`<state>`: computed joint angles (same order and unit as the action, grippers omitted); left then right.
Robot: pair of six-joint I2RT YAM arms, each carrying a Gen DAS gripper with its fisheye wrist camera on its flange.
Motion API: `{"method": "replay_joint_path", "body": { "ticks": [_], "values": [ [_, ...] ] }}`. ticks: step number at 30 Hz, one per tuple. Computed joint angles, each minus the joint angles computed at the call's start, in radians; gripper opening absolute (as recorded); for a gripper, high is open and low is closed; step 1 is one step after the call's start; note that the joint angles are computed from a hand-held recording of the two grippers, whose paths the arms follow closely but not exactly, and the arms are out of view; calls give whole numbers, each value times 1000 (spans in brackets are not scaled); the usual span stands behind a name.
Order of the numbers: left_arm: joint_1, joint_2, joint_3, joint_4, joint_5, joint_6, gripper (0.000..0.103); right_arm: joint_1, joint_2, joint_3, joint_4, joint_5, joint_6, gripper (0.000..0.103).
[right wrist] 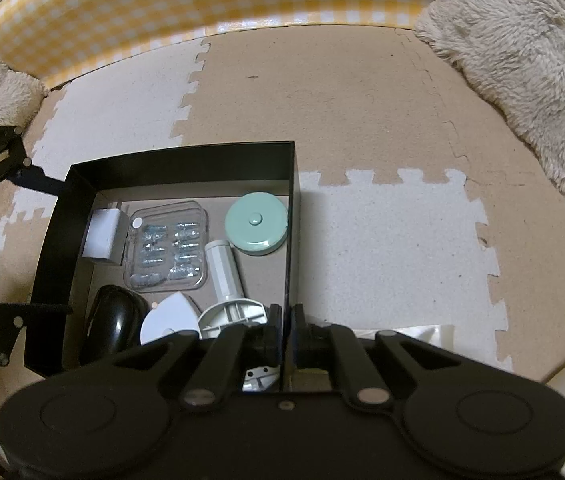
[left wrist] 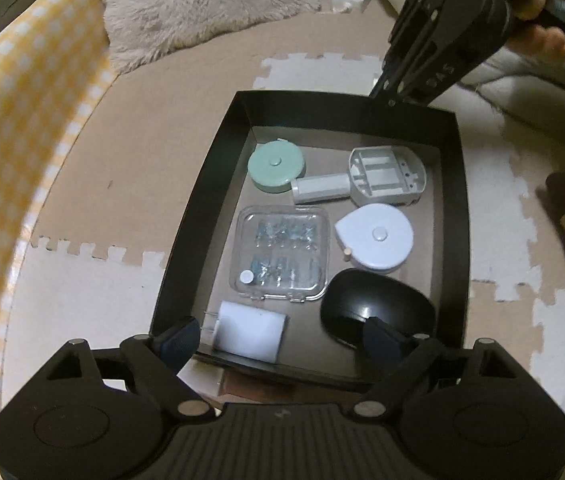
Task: Organize rigid objects
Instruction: 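Carry the white charger into the box and release it, then move the left tool to the wooden stick and grasp it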
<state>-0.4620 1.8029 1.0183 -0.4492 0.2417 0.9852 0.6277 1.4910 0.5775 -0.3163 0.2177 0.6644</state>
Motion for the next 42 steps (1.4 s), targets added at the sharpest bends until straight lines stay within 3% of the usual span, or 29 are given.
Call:
{"method": "replay_joint_path", "body": {
  "ticks": [8, 15, 29, 36, 42],
  "values": [
    [4, -40, -6, -51, 30, -41, 90, 0, 0, 0, 0, 0, -2, 5],
    [26, -123, -44, -92, 82, -102, 96, 1, 0, -1, -1, 1, -2, 5],
    [119, -393, -254, -114, 179, -162, 103, -5, -4, -8, 4, -1, -6, 5],
    [193, -447, -401, 47, 146, -345, 103, -4, -3, -7, 4, 0, -5, 5],
    [173, -382, -528, 320, -22, -623, 103, -4, -3, -7, 3, 1, -7, 5]
  ]
}}
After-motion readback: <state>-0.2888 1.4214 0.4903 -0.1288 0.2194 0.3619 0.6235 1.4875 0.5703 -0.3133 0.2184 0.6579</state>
